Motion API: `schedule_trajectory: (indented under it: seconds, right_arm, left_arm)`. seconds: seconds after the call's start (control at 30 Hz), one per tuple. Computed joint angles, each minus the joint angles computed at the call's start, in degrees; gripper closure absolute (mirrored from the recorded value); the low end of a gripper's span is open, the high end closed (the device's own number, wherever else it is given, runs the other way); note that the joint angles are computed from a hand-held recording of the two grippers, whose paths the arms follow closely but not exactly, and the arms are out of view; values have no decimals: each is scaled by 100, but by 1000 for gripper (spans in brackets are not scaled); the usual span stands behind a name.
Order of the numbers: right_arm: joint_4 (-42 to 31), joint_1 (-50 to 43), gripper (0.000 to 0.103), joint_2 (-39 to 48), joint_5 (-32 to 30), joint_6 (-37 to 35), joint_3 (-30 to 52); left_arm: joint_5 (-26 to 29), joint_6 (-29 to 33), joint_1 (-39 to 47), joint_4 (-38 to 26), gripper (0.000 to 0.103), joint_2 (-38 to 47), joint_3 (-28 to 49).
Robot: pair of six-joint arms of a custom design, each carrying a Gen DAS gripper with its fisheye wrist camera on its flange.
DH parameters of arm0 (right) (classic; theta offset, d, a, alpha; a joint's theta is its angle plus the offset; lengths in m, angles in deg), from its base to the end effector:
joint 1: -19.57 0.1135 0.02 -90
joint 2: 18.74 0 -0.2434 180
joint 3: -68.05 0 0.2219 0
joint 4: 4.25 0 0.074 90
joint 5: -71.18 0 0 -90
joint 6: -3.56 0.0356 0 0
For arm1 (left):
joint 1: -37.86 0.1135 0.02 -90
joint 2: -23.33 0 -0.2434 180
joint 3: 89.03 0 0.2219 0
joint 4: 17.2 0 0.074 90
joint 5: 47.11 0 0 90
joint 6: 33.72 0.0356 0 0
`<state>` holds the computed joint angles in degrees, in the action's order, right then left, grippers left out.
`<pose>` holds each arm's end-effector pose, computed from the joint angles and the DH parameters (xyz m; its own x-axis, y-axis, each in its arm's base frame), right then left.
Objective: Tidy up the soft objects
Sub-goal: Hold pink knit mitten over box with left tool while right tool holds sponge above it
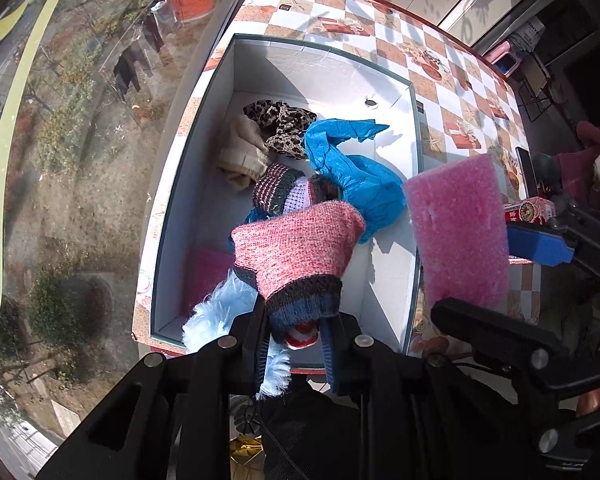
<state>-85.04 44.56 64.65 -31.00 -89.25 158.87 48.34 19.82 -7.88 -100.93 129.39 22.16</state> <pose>0.2172 0.1095 0.2797 -0.8445 -0.4465 -0.2959 -0.5097 0.8396 0.1879 0.2279 -0.2387 0.2600 -0.9817 0.1598 -0.1036 0.1774 0.9652 -0.1923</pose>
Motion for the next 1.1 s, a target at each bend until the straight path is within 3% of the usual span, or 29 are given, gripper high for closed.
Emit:
schedule_trajectory:
  seconds: [0.57, 1.1]
  right_arm:
    - [-382, -1147, 54, -93, -662, -1380, 311]
    - [-438, -1272, 54, -86, -1043, -1650, 231]
  left_arm:
    - [-542, -787, -554, -903, 78, 767, 1594]
    - [-669, -1103, -688, -1207, 78, 747, 1625]
